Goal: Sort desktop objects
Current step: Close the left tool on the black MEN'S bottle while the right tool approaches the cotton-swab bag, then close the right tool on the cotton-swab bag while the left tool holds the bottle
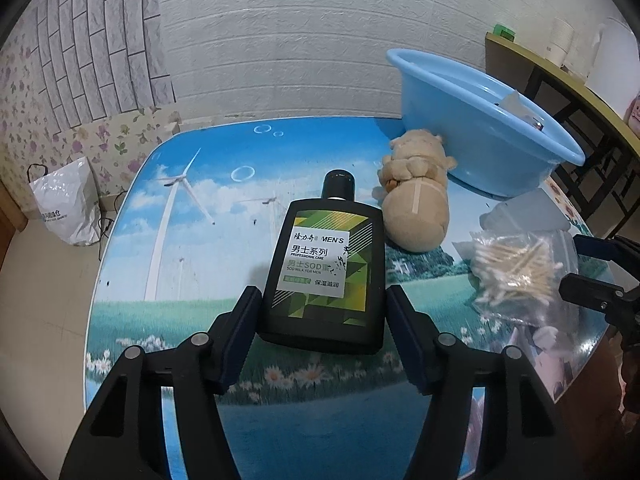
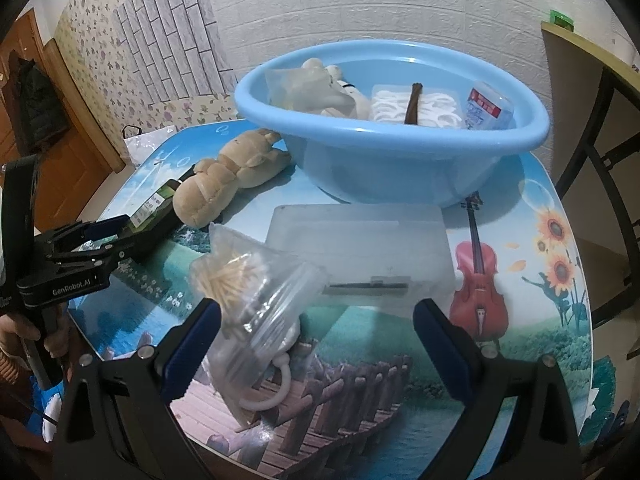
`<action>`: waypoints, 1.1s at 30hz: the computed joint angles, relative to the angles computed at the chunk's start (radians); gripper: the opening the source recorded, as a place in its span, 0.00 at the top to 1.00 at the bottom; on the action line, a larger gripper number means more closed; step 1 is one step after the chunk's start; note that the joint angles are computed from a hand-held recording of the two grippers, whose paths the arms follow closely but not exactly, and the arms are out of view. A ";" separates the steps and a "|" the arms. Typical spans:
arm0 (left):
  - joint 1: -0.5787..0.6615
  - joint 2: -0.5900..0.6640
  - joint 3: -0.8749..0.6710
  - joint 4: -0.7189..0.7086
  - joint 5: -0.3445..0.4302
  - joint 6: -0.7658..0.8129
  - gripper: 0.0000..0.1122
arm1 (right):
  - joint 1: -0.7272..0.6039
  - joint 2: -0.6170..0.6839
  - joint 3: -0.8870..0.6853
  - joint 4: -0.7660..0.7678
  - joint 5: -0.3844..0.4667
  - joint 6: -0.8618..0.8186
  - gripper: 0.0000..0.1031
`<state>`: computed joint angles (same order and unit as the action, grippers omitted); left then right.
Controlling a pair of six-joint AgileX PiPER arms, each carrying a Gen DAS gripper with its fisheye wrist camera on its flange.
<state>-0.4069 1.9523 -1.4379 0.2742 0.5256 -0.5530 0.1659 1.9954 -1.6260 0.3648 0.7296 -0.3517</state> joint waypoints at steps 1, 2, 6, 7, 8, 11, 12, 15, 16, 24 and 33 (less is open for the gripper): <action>-0.006 -0.007 0.010 0.006 0.000 -0.012 0.44 | -0.001 0.004 -0.005 0.003 0.005 -0.003 0.04; -0.008 -0.013 0.017 0.008 0.000 -0.017 0.44 | -0.002 0.005 -0.006 0.007 0.008 -0.007 0.04; -0.022 -0.038 0.046 0.012 0.001 -0.024 0.44 | 0.002 0.003 -0.005 0.018 0.011 -0.020 0.04; -0.025 -0.041 0.049 0.013 0.003 -0.026 0.44 | 0.003 0.002 -0.004 0.022 0.012 -0.025 0.04; -0.029 -0.046 0.054 0.014 0.007 -0.028 0.44 | 0.004 -0.001 0.000 0.027 0.010 -0.032 0.04; -0.043 -0.049 0.058 0.032 0.019 -0.044 0.44 | 0.002 -0.011 0.009 0.081 0.007 -0.087 0.07; -0.045 -0.050 0.060 0.039 0.020 -0.049 0.44 | -0.001 -0.012 0.012 0.101 0.007 -0.108 0.14; -0.042 -0.047 0.054 0.028 0.023 -0.041 0.44 | -0.004 0.003 -0.010 0.133 0.039 -0.147 0.47; -0.041 -0.046 0.052 0.027 0.024 -0.041 0.44 | -0.010 0.015 -0.027 0.145 0.065 -0.158 0.53; -0.049 -0.044 0.048 0.045 0.031 -0.059 0.44 | -0.061 -0.008 -0.013 0.276 0.102 -0.276 0.90; -0.067 -0.062 0.057 0.042 0.046 -0.069 0.45 | -0.129 -0.079 0.026 0.318 0.076 -0.304 0.91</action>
<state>-0.4740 1.8908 -1.3806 0.3158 0.5719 -0.6225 0.0367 1.9167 -1.5998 0.6829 0.8055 -0.6560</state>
